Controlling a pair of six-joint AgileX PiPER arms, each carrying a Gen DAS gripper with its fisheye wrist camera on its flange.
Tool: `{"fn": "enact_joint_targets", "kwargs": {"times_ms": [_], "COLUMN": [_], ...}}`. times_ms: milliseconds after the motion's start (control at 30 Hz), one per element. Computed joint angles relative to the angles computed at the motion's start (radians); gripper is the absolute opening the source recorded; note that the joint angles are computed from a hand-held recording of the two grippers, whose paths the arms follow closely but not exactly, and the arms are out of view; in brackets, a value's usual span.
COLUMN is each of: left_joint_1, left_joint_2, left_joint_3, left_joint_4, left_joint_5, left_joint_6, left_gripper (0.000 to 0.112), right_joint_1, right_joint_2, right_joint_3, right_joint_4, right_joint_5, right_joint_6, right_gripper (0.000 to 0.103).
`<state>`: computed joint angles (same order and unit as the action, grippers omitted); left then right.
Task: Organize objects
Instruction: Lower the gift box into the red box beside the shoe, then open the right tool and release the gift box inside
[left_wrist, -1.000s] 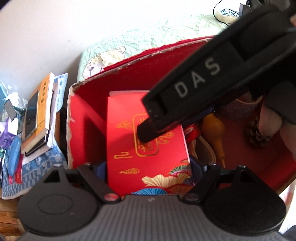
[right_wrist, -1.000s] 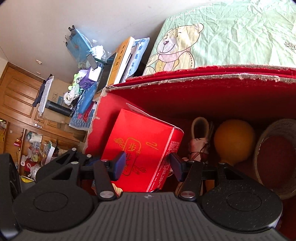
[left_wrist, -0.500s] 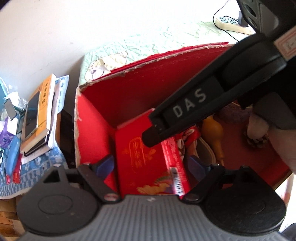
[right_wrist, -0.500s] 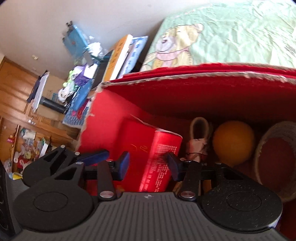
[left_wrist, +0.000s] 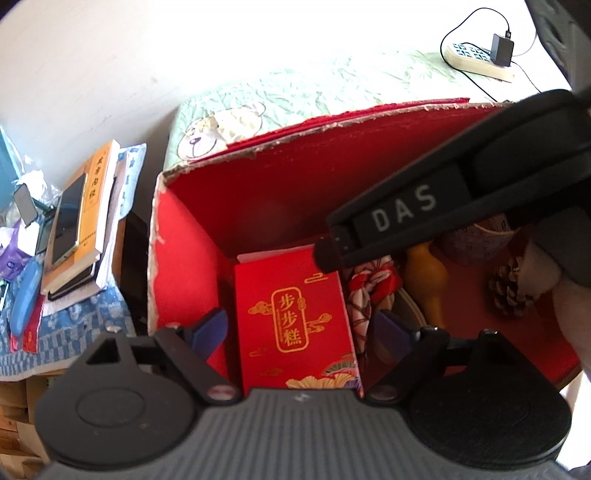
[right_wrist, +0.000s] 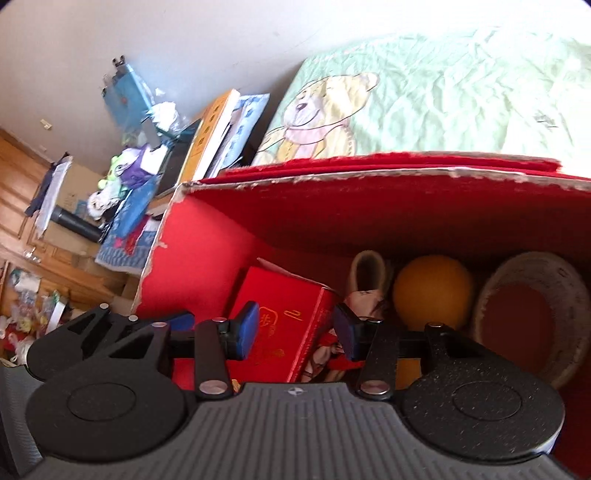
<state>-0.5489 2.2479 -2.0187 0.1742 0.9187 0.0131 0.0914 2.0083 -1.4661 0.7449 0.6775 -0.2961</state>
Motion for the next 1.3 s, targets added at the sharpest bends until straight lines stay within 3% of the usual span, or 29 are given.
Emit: {"fn": "enact_joint_targets", "kwargs": {"times_ms": [233, 533, 900, 1133, 1300], "left_joint_1": [-0.007, -0.022, -0.052, -0.044, -0.06], "left_joint_2": [0.011, 0.029, 0.017, 0.028, 0.056], "left_joint_3": [-0.008, -0.007, 0.036, 0.022, -0.01], "left_joint_4": [0.02, 0.054, 0.107, 0.111, 0.15], "left_joint_5": [-0.003, -0.014, -0.042, -0.053, -0.035], "left_joint_6": [-0.02, -0.053, -0.106, -0.109, -0.121], "left_gripper": [0.088, 0.091, 0.094, 0.094, 0.095], "right_joint_1": [0.045, 0.089, 0.101, 0.115, 0.105], "right_joint_2": [-0.062, -0.092, -0.091, -0.095, -0.1], "right_joint_3": [0.086, 0.145, 0.162, 0.166, 0.189], "right_joint_4": [-0.195, -0.369, -0.486, -0.591, -0.543], "right_joint_5": [-0.139, -0.236, -0.259, -0.267, -0.294], "right_joint_6": [0.168, 0.301, 0.514, 0.636, 0.603], "right_gripper": [0.049, 0.049, 0.035, 0.033, 0.028]}}
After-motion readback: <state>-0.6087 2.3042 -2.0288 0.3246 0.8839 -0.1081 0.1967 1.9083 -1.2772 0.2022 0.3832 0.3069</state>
